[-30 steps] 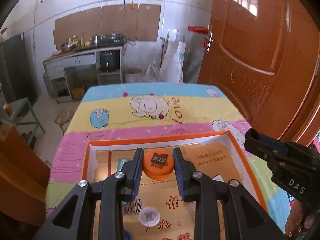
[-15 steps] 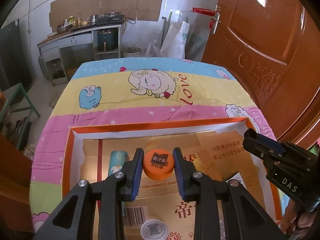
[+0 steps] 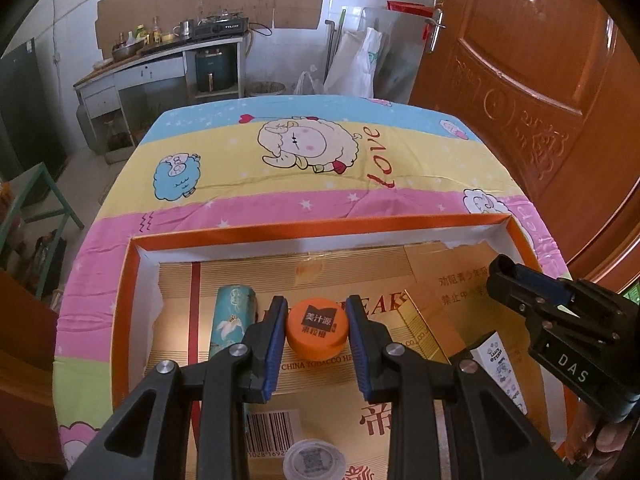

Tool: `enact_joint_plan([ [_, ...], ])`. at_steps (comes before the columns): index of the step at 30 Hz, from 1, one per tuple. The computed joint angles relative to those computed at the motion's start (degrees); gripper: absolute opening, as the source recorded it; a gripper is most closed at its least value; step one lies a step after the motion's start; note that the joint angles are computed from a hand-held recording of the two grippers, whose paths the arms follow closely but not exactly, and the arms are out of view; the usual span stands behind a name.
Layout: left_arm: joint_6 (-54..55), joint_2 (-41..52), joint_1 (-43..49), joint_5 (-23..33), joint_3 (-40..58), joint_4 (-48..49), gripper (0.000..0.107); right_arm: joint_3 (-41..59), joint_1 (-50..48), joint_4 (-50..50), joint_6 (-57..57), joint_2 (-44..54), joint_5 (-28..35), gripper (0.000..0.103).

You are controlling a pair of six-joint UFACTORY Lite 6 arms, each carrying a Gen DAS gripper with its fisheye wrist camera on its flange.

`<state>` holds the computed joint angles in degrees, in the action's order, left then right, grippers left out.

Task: Organize rigid objects
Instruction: 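Lower the orange cap and black cap into the tray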

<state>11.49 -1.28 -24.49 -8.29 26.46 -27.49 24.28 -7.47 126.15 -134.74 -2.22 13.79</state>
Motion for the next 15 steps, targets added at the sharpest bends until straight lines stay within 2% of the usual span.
enact_joint_plan([
  [6, 6.22, 3.47, -0.63, 1.19, 2.0, -6.45, 0.03, 0.36, 0.51, 1.2, -0.98, 0.72, -0.83, 0.03],
  [8, 10.78, 3.6, -1.12, 1.02, 2.2, -11.21, 0.03, 0.49, 0.61, 0.95, -0.7, 0.73, -0.97, 0.03],
  [15, 16.54, 3.93, -1.67, 1.06, 2.46, -16.77, 0.03, 0.86, 0.94, 2.09, -1.66, 1.59, -1.07, 0.03],
])
